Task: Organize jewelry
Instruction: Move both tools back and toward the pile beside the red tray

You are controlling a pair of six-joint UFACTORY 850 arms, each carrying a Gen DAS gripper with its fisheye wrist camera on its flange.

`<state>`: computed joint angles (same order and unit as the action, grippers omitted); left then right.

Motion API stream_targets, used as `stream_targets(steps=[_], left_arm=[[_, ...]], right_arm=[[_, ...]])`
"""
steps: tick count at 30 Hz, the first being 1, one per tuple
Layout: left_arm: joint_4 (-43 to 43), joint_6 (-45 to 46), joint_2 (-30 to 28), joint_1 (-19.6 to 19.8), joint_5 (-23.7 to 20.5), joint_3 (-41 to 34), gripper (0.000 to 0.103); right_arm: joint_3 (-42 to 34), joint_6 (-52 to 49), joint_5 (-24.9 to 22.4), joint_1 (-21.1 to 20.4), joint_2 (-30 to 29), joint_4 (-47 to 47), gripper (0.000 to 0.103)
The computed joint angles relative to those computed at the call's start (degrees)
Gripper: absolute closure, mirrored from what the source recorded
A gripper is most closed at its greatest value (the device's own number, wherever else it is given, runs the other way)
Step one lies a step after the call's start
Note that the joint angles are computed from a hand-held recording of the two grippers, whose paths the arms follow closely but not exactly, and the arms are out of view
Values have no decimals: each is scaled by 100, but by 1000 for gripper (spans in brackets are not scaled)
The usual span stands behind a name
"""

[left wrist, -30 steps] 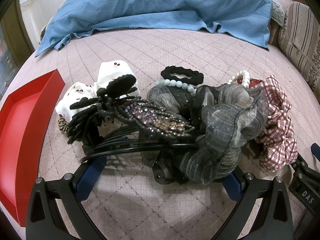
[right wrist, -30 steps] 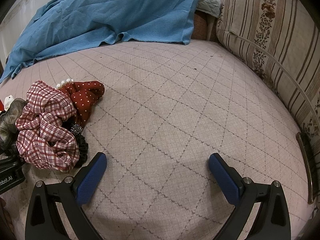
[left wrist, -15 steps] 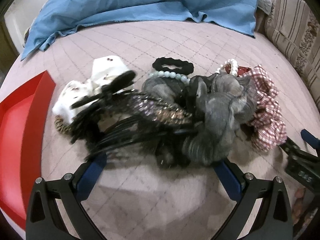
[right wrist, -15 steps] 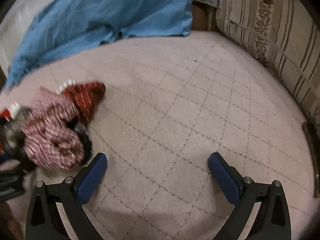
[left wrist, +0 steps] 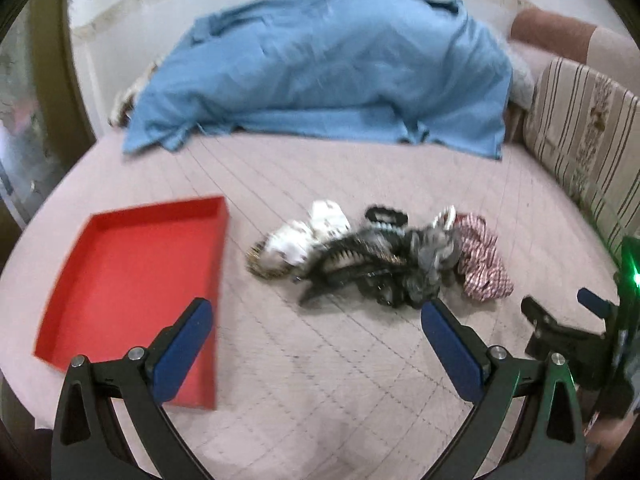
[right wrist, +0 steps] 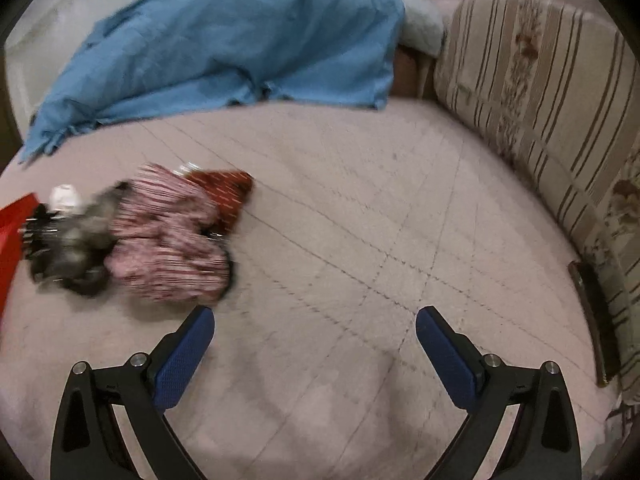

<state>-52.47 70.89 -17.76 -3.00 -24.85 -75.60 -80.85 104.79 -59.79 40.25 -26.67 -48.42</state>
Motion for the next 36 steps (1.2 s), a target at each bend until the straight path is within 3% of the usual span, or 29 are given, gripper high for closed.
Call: stream_targets(steps=[13, 22, 31, 36], left_arm=[[-2259, 2193, 889, 459, -26, 615, 0], [-3142, 3057, 1199, 780, -199, 874, 0], [-3044, 2900, 1155, 888, -108, 772, 0], [-2271, 2111, 934, 855, -43, 550, 0]], right_arm=[[-1151, -243, -927, 723, -317, -672, 1], [-1705, -420, -1496, 1036, -560, -872, 1], [-1922, -539, -1725, 1093, -637, -896, 1], [-1959, -615, -1708, 1060, -680, -848, 1]])
